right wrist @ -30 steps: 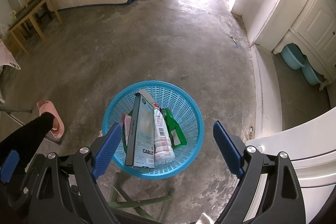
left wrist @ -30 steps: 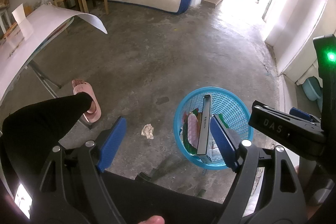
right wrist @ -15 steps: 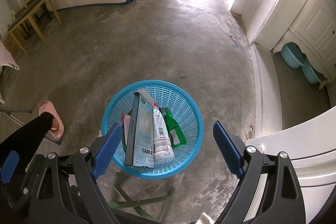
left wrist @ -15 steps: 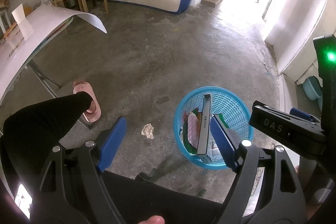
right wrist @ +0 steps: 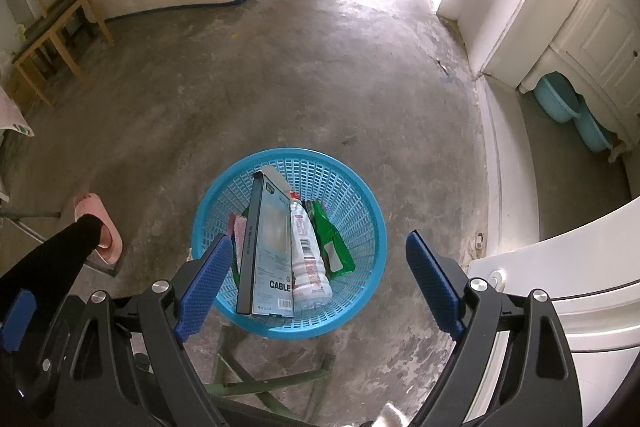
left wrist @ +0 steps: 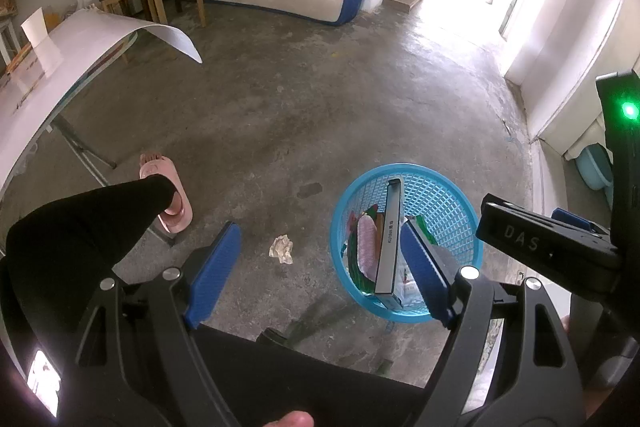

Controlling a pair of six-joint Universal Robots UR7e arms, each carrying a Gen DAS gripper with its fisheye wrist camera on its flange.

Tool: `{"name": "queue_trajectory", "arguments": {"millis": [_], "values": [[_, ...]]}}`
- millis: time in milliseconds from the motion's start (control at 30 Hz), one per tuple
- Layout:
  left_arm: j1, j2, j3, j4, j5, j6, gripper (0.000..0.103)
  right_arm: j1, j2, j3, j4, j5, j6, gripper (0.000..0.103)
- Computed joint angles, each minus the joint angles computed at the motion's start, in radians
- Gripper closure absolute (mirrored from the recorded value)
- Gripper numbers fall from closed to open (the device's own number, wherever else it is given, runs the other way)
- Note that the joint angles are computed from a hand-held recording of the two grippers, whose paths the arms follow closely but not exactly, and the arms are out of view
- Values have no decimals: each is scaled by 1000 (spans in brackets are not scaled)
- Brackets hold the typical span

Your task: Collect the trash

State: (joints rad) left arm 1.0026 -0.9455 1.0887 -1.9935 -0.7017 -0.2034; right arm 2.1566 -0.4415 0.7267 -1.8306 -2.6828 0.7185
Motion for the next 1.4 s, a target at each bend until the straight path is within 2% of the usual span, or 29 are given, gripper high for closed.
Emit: {"name": "queue_trajectory", "arguments": {"millis": [567, 1400], "values": [[1, -2, 4, -5, -1, 3, 26, -3, 14, -29, 50, 11, 26, 17], [3, -4, 10, -6, -2, 2, 25, -4, 7, -16, 38, 11, 22, 17]]}}
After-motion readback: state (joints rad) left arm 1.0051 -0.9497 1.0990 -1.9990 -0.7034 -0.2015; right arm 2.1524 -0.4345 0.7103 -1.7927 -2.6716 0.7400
